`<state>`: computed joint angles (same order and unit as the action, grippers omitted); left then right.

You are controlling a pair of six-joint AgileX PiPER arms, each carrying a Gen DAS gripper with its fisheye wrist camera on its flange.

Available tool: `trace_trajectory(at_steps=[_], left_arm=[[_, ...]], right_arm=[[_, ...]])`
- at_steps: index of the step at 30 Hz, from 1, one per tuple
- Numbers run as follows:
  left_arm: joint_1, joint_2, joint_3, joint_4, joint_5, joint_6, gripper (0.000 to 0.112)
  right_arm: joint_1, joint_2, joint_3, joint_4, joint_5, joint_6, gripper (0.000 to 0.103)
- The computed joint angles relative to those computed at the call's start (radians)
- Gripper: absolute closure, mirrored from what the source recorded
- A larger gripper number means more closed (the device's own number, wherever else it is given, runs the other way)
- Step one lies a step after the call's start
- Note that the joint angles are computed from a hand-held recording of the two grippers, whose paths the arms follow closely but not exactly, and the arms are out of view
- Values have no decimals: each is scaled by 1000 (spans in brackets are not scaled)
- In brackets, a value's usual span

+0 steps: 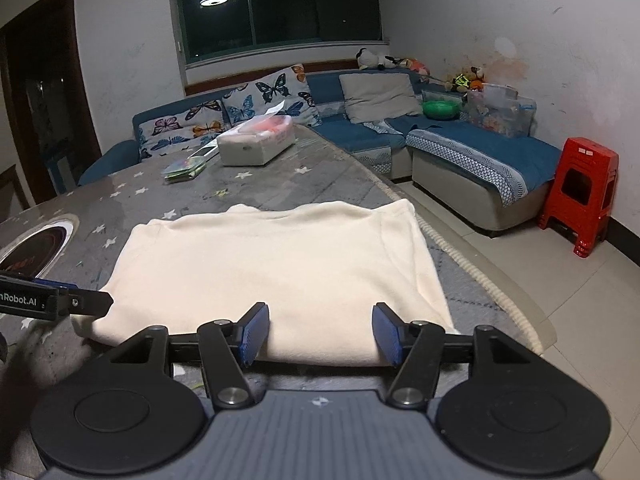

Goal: Fold clothes

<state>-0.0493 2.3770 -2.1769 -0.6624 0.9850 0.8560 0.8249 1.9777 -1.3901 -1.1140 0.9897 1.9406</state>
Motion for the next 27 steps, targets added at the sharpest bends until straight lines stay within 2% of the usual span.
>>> trace_trajectory(at_steps=[3,9,13,20,23,27], left_arm=[[0,-13,22,-1,-7,10,33],[3,-50,86,-22,-22,52,28],[3,-80,142,-36,-40,88,23],[8,-111,199,-54,-46,125,19],[10,-125,223,-62,-49,143,16],[14,-148,263,-82,-54,173,13]], right_arm=[[8,8,-13,2,6,-11,34],[25,13,-27,2,26,-17,31],[38,17,-35,5,46,-13,21],[61,23,-47,0,85,5,15],[69,27,-54,2,104,13,10],[78,22,-48,-1,101,33,7]])
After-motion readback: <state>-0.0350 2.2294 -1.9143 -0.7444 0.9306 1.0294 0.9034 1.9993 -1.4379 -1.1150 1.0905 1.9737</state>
